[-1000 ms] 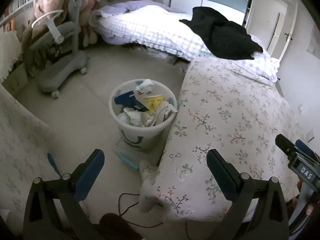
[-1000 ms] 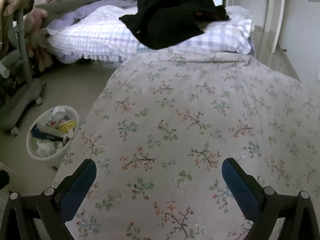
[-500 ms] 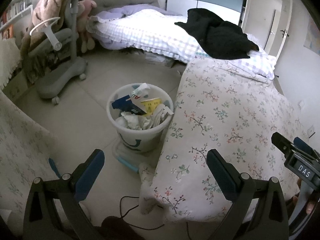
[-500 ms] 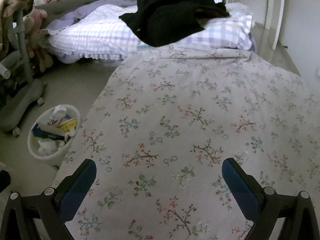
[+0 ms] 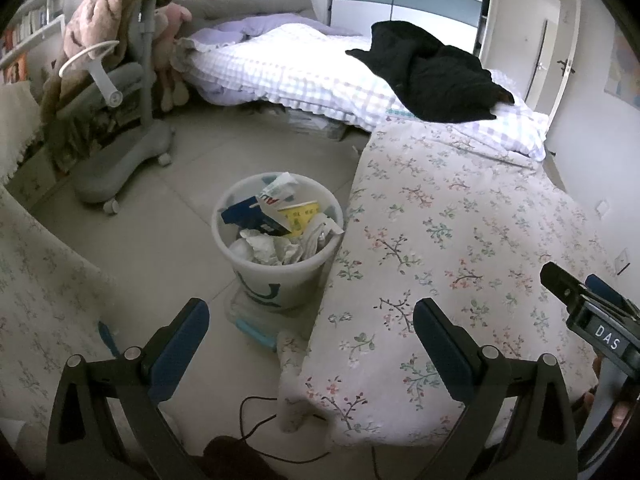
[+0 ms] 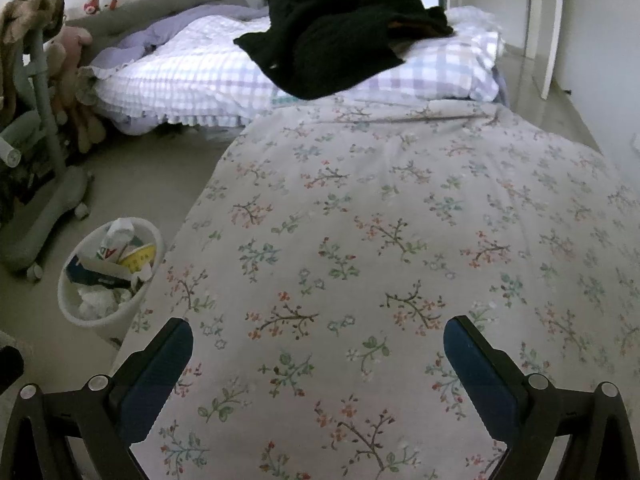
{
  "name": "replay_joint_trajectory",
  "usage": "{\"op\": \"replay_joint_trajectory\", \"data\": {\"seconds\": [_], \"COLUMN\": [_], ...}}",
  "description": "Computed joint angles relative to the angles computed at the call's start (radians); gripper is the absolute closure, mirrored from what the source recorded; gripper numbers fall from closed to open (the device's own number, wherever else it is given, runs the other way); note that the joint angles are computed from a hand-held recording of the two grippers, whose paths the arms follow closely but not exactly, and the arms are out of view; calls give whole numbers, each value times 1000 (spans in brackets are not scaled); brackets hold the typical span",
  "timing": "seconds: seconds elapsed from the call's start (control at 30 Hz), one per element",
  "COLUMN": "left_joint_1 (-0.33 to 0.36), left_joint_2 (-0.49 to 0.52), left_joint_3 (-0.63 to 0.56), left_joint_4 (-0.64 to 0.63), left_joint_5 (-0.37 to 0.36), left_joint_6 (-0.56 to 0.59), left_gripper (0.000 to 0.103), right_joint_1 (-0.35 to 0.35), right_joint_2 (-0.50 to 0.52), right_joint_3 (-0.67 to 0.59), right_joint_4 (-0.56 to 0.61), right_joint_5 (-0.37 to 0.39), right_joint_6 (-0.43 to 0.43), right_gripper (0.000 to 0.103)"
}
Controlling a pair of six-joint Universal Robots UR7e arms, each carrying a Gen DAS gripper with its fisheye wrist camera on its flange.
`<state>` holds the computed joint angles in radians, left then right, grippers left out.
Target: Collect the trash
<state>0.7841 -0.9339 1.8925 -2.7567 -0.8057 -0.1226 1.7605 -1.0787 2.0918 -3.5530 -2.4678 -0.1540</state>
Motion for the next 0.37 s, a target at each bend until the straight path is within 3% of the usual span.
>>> {"op": "replay_joint_trajectory", "data": {"seconds": [0.37], "left_joint_1": [-1], "left_joint_2": [-1], "left_joint_3": [-2], "left_joint_4": [9], "left_joint_5": [-12], "left_joint_6": [-6], "left_gripper": [0], "right_joint_1": [0], "right_joint_2": [-1], "right_joint_3": [-1], "right_joint_4": [0], "right_joint_5": [3], "right_joint_6": [1], "right_gripper": [0]}}
